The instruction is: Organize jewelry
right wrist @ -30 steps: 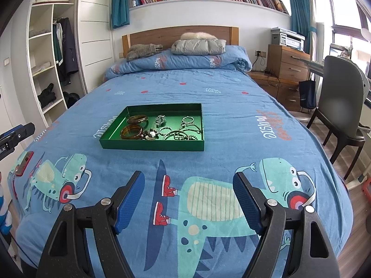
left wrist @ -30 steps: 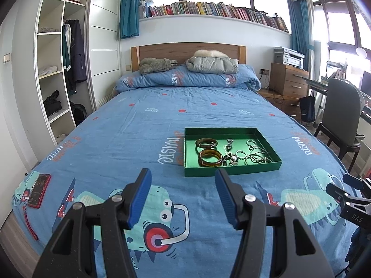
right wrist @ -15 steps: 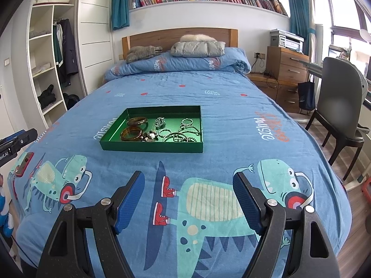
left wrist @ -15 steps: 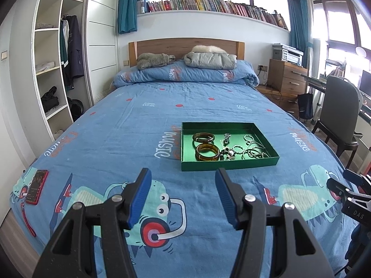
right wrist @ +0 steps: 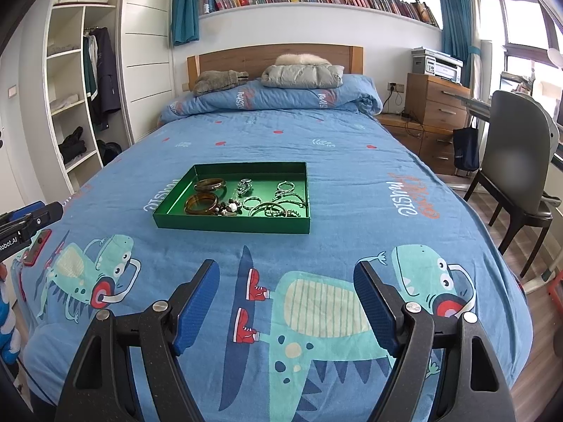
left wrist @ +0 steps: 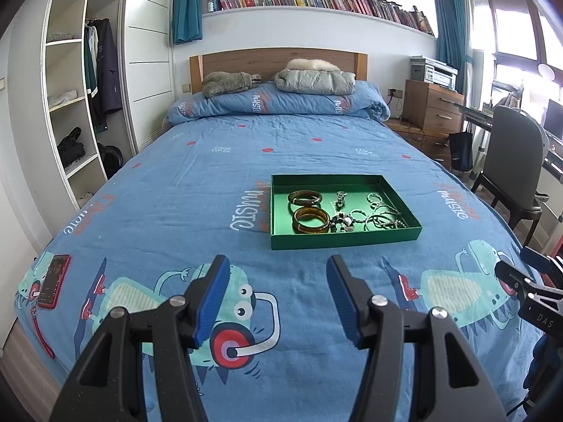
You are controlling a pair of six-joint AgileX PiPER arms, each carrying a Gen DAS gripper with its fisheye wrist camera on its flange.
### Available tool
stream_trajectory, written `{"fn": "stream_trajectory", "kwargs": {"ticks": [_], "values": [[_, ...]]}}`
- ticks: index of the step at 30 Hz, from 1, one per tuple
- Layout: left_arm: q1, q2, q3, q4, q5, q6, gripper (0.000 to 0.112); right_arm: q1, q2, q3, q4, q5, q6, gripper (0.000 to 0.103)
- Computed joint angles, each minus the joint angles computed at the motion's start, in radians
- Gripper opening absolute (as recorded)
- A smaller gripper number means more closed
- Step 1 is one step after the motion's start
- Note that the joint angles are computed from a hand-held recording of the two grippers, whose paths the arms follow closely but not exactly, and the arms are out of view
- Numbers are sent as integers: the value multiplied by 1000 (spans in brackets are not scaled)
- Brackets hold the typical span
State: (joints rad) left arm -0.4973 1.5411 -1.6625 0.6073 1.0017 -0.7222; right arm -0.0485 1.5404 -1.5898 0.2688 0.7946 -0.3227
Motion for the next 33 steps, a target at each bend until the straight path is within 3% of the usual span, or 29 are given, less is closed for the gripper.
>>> {"fn": "stream_trajectory", "kwargs": {"ticks": [15,33], "values": [[-27,-34,56,43,-54,-25,55,22,-3,10,-26,-5,12,78],[-41,-54,77,73,-65,-44,55,21,-11,23,-23,-9,7,78]]}}
